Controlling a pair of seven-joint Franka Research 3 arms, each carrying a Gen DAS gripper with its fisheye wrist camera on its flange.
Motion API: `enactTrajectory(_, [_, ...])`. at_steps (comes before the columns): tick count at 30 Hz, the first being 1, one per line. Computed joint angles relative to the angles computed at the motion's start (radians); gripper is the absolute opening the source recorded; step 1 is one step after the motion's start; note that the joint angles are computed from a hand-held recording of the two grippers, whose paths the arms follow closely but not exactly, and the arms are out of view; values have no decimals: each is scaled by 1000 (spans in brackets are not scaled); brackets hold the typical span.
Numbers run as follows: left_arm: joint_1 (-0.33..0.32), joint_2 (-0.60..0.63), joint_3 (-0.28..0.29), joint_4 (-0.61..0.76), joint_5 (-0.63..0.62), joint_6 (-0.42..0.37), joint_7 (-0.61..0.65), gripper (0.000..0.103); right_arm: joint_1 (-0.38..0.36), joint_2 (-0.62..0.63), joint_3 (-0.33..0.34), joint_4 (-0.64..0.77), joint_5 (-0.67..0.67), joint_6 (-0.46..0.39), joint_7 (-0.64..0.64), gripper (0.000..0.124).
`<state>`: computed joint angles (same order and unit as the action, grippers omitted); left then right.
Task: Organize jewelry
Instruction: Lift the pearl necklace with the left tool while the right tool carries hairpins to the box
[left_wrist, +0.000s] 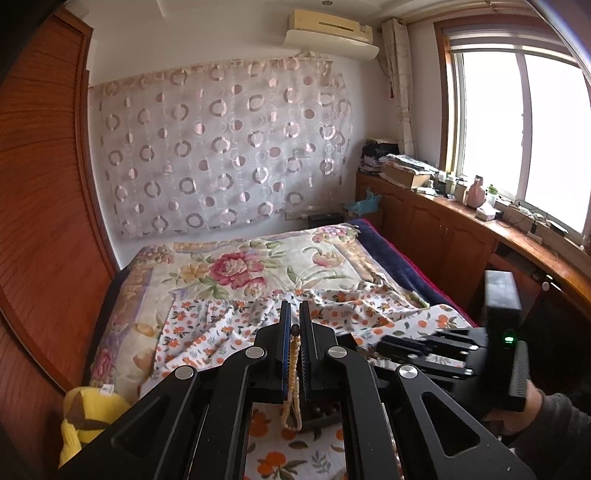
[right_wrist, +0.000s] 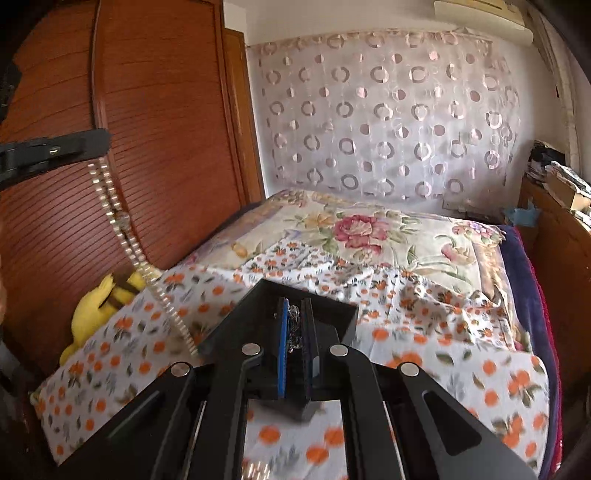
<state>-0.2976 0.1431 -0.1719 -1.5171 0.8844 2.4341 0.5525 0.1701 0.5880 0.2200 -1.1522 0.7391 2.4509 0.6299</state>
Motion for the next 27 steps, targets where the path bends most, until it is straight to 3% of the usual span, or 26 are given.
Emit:
enactTrajectory(4, [7,35,5,47,-31,11,36,4,42,141,-23,191,-82,-39,81,8])
enactTrajectory(8, [-3,89,17,121,-51,9,82,4,57,210,-28,268,-151,-67,118,8])
enactTrajectory(15, [-29,188,46,231,-106,4,148,4,42,201,-19,239,-179,-75,129,12])
enactTrajectory(18, [-35,224,55,263,-140,8,175,4,24,173,-10,199,-165,-59,105,21])
enactTrajectory(27, [-72,305,87,399,-176,-16,247,4,-24,78,8,65,-80,-21,30,21])
